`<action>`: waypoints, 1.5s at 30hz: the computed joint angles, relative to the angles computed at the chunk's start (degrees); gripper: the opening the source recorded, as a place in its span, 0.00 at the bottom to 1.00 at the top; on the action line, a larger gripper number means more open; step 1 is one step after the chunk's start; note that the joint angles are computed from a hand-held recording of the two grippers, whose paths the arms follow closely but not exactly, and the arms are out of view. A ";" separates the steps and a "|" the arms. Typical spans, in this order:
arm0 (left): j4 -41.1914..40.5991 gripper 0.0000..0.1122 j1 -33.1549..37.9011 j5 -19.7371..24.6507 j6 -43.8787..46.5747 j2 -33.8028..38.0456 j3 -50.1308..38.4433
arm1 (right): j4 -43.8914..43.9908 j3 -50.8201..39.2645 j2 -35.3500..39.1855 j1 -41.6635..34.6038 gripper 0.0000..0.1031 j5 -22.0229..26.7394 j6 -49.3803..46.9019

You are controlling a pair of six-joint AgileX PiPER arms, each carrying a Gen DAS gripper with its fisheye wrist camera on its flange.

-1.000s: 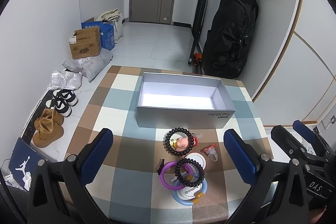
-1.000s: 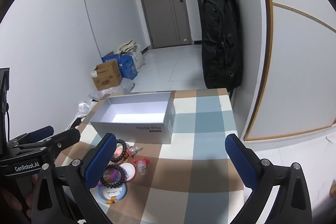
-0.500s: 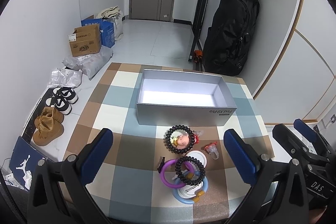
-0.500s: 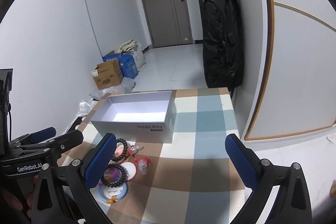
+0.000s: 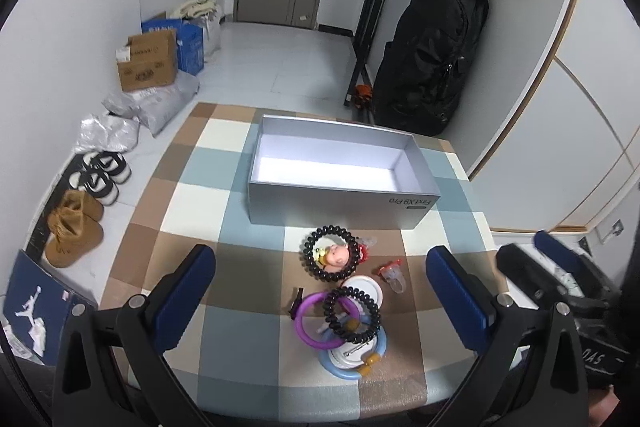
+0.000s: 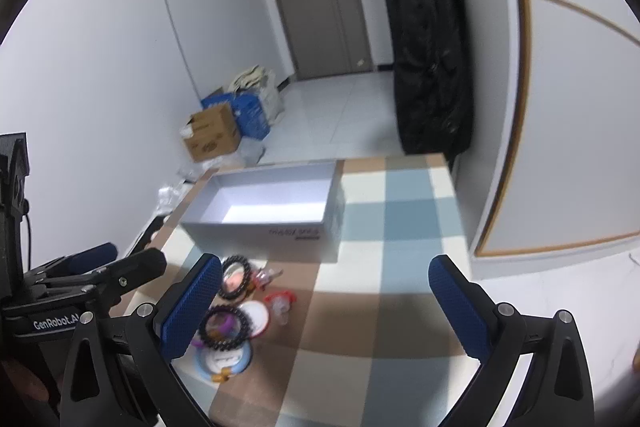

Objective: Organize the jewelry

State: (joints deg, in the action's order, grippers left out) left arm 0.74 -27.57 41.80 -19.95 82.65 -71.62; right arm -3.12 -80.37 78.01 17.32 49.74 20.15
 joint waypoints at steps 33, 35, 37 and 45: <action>-13.41 0.91 14.95 7.79 12.70 3.25 0.18 | 14.80 -11.32 20.71 6.60 0.60 11.28 -10.43; -13.50 0.91 14.92 7.83 13.12 3.04 0.17 | 14.71 -11.19 20.75 6.39 0.52 11.07 -10.22; -13.83 0.91 14.94 8.00 13.41 3.04 0.07 | 15.75 -10.85 20.70 5.69 0.49 10.80 -10.40; -13.46 0.91 14.54 8.36 12.53 3.67 -0.47 | 16.42 -10.45 19.96 5.06 0.47 10.51 -10.03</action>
